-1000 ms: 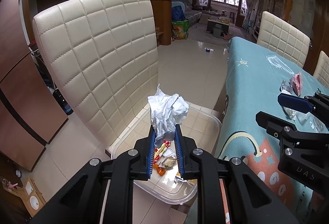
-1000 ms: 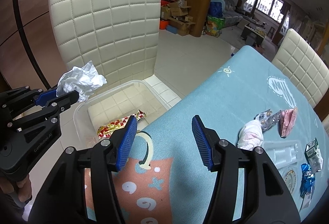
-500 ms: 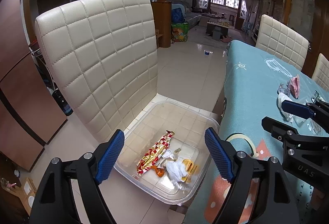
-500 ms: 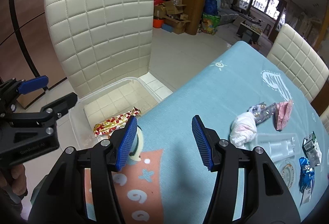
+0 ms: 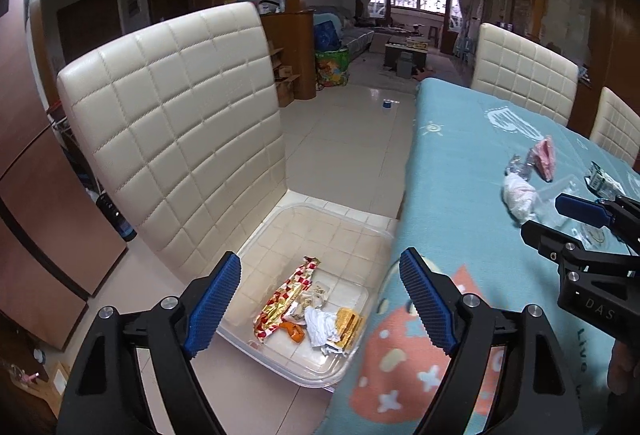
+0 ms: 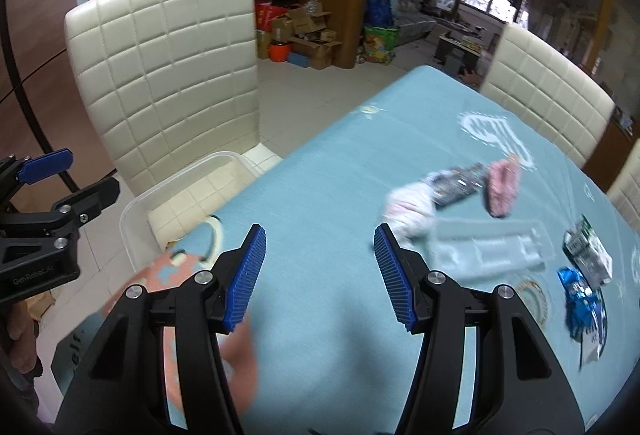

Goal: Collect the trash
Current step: 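Move both open tools back over the table toward the remaining trash, then grasp the white-pink tissue bundle with the left tool while the right tool grasps the clear plastic tray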

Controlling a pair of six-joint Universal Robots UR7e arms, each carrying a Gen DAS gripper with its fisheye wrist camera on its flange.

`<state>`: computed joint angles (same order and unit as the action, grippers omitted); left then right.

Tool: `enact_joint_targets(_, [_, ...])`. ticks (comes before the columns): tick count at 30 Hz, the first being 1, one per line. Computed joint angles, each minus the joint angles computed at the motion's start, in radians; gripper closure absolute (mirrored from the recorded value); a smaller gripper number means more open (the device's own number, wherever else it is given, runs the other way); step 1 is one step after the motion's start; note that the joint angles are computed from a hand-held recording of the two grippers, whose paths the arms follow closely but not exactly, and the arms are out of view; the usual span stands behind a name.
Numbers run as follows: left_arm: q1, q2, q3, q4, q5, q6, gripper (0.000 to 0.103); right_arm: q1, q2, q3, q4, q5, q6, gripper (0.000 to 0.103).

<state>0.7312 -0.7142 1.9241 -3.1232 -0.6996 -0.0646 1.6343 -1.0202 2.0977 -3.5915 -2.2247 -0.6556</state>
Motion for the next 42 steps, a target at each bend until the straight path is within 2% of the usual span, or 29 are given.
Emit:
enact_joint_targets(4, [-0.031, 0.016, -0.006, 0.001, -0.018, 0.021, 0.023, -0.029, -0.062, 0.052, -0.028, 0.005, 0.017, 0.045])
enact_joint_targets(10, [-0.074, 0.056, -0.044, 0.061, -0.093, 0.017, 0.023, -0.091, -0.169, 0.123, -0.055, 0.021, 0.043, 0.044])
enact_joint_targets(16, [-0.100, 0.127, -0.113, 0.126, -0.151, 0.021, 0.023, -0.176, -0.265, 0.168, -0.019, 0.049, 0.091, 0.039])
enact_joint_targets(22, [-0.103, 0.210, -0.224, 0.198, -0.177, 0.033, 0.023, -0.243, -0.328, 0.167, 0.029, 0.096, 0.108, 0.038])
enact_joint_targets(26, [-0.088, 0.265, -0.313, 0.260, -0.175, 0.023, 0.023, -0.266, -0.330, 0.130, 0.106, 0.128, 0.124, 0.033])
enact_joint_targets(32, [-0.051, 0.324, -0.421, 0.338, -0.171, -0.022, 0.023, -0.256, -0.278, 0.083, 0.100, 0.141, 0.061, 0.030])
enact_joint_targets(38, [-0.032, 0.361, -0.466, 0.354, -0.176, 0.010, 0.023, -0.240, -0.222, 0.032, 0.081, 0.131, 0.015, 0.029])
enact_joint_targets(42, [-0.023, 0.381, -0.498, 0.387, -0.187, 0.010, 0.023, -0.250, -0.208, 0.010, 0.068, 0.110, 0.036, 0.026])
